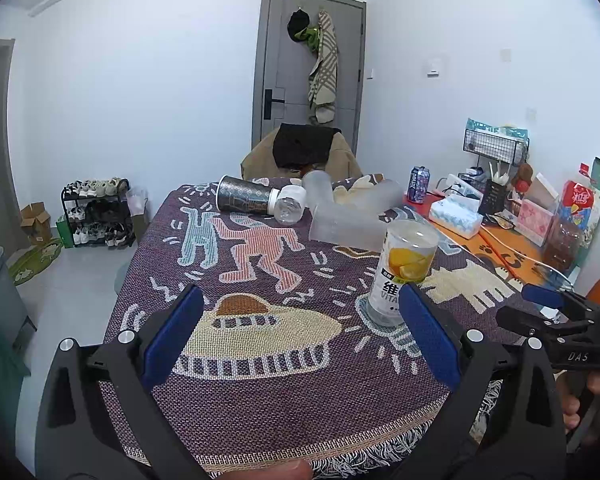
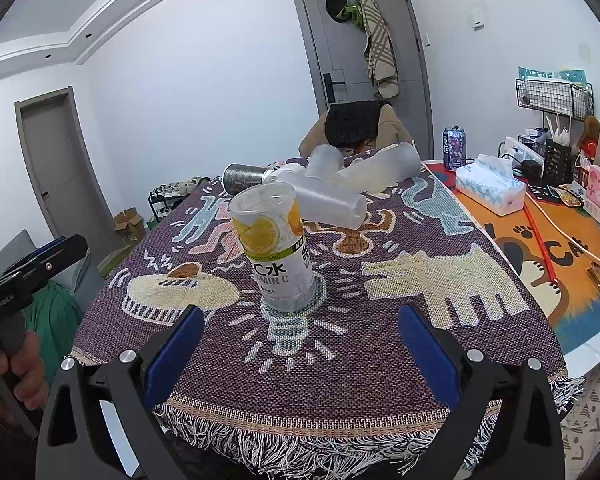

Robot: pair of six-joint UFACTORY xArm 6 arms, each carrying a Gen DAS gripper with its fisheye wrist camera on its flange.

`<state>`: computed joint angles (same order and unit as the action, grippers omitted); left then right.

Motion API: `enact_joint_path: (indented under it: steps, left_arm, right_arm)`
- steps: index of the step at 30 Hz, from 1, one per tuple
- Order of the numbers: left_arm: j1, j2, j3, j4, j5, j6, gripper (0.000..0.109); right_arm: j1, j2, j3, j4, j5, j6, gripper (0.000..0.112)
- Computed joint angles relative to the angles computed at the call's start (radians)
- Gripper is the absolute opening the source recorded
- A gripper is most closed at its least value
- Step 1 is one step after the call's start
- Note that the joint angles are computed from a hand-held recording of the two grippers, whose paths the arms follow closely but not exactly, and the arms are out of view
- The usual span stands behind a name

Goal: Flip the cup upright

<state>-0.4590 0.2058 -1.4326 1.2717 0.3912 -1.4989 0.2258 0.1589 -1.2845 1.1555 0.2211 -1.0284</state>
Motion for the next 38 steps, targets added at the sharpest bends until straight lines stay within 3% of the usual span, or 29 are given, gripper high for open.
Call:
enact_joint_path:
  steps: [21,32,38]
  left_arm:
    - [-0.004,0.004,-0.003,0.009,0.000,0.007,0.097]
    - [0.012,0.019,-0.002,-0.019,-0.020,0.021,0.097]
    - [0.033,0.033,0.007,-0.047,-0.044,0.022,0.097]
  right_arm:
    - [0.001,0.001,0.002,-0.014,0.005,0.015,0.095]
    - [-0.001,0.055,-0.042,-0.092,0.041,0.087,0.095]
    - [0.008,0.146,-0.148,-0.174,0.089,0.155,0.095]
